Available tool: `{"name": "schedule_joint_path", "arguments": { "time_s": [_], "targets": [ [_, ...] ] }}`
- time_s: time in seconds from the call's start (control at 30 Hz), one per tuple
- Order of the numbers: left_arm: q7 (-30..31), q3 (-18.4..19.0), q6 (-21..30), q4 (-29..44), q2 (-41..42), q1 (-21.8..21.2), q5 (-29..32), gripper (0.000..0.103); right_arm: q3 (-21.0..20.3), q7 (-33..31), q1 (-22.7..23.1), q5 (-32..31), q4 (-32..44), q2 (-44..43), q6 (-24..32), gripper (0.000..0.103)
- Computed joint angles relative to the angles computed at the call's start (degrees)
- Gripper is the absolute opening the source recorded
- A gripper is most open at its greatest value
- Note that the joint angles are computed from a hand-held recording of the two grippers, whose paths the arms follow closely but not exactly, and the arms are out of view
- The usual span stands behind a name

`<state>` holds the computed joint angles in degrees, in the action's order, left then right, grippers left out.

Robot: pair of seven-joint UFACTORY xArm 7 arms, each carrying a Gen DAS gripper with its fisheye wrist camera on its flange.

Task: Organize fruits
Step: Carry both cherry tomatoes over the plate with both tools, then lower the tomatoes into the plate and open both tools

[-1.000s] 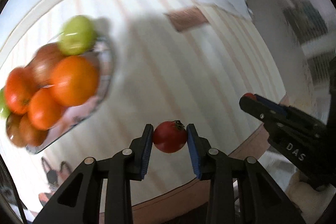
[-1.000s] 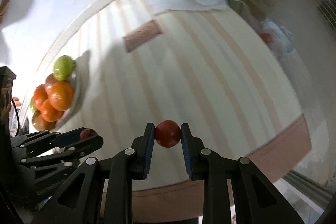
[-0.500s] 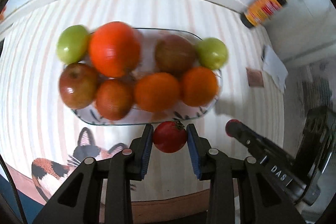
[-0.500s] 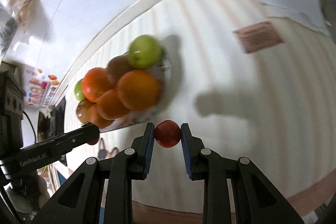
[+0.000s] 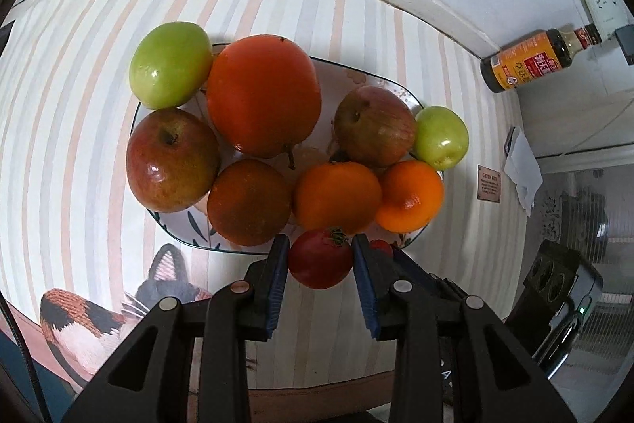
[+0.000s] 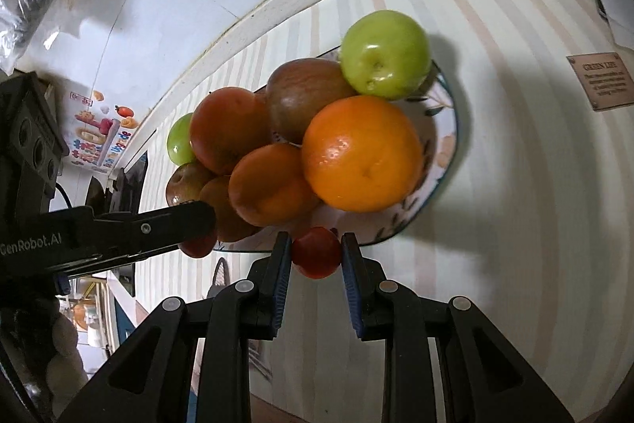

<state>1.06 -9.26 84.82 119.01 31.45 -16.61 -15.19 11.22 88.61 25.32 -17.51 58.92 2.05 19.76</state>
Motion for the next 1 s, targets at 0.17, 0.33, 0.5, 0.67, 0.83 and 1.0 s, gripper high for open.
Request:
{"name": "schedule_joint_path", "arguments": {
  "time_s": [0.17,0.33,0.5,0.67,0.83,1.0],
  "targets": [
    [-0.5,0.1,-1.0,-1.0,-0.1,-0.3,0.1,0.03,-0.4,-0.9,0.6,-3.4,2.8,2.1,2.1,0.028],
    [-0.6,0.1,-2.4,-3.3,-1.1,-0.2,0.2,0.03,-1.5,-1.6,1.8,-5.8,4.5,4.0,2.4,0.028],
    [-0.9,0.1,-3.7,-5.1,-1.9,0.2,-0.4,0.03,-2.0,-1.0,2.2,-7.0,4.0,3.5,2.3,0.039],
    [-0.9,0.0,-4.5,-5.8,-2.3,0.4,-0.5,0.03,-2.0,-2.5,2.6,-7.3,5.7,4.3,3.3,0.057],
    [-1.1,-0.1,-4.4,-5.7,-2.6,0.8,-1.1,0.03,-1.9,0.3,2.8,-9.7,4.4,1.9,3.6,0.074],
    [-0.6,0.0,-4.6,-6.3,-4.8,3.1,-4.0,0.03,-0.6,4.7,1.6,-13.6,3.0,-1.8,4.7,0.074]
  ]
}}
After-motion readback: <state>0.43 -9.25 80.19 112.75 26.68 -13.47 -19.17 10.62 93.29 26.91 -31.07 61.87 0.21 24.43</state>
